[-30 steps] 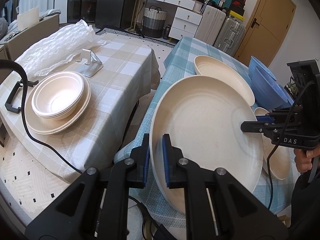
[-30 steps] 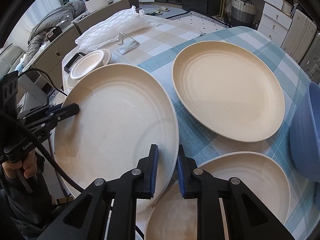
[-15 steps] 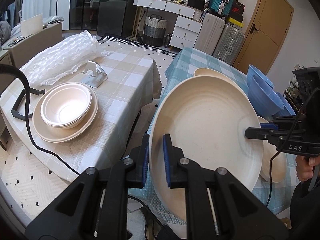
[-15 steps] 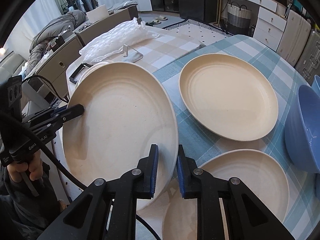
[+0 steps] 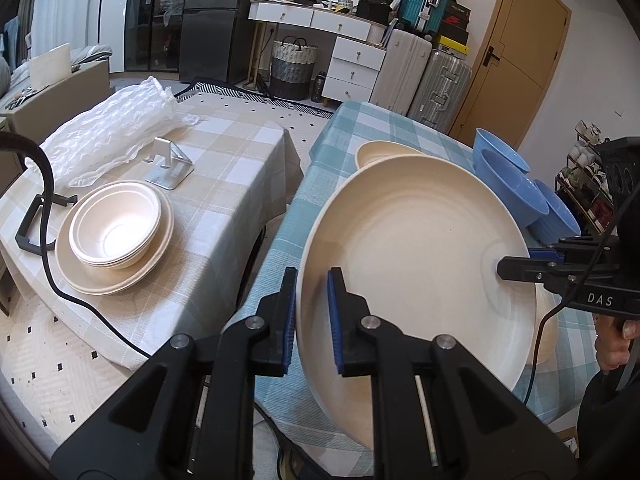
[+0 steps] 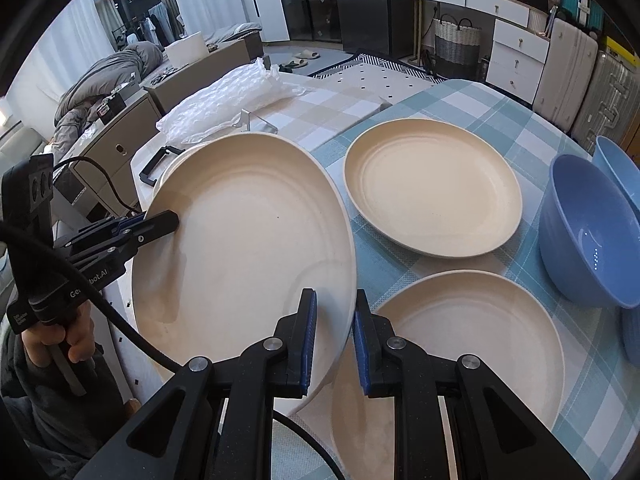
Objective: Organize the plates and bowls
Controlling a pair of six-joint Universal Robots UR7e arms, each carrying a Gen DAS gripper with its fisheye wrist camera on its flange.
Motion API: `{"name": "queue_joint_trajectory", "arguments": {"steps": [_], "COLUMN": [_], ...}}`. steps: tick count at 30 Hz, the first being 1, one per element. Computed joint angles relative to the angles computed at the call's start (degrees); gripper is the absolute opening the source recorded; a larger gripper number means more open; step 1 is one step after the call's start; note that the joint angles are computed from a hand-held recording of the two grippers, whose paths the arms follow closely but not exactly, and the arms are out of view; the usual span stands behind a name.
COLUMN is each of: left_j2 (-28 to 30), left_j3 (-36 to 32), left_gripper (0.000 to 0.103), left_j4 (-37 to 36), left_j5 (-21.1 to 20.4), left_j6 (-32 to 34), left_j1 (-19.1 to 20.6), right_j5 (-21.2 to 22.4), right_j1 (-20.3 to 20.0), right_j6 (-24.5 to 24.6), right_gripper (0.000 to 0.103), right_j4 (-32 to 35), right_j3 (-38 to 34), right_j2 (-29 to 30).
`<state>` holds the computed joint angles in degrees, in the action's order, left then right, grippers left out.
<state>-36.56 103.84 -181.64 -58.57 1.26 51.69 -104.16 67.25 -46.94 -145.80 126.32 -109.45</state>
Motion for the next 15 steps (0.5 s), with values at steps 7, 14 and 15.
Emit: {"name": "queue_joint_trajectory", "arguments": {"steps": [7,14,15], "left_j2": [1.06,2.6,2.81], "left_j3": [-0.32,-2.02,-2.35], "left_gripper": [0.011,0.011,0.011], "left_j4": [0.2,1.17,1.49], "left_j5": [-0.46,0.42,0.49], "left_j6": [-0.5,-0.09,0.05], "left_j1": [-2.0,-5.05,-5.51], "right_j5": [0.42,3.14,3.9], "right_j1": [-1.96,-5.7,-6.57], "right_j6": [-0.17,-1.18,-1.35], "right_gripper": [0.017,0.017,0.017], "right_j4": [1.78,3.43,3.82], "right_j3": [-0.69,-1.2,-1.31], "right_j2": [-2.86,-6.37,-7.06]}}
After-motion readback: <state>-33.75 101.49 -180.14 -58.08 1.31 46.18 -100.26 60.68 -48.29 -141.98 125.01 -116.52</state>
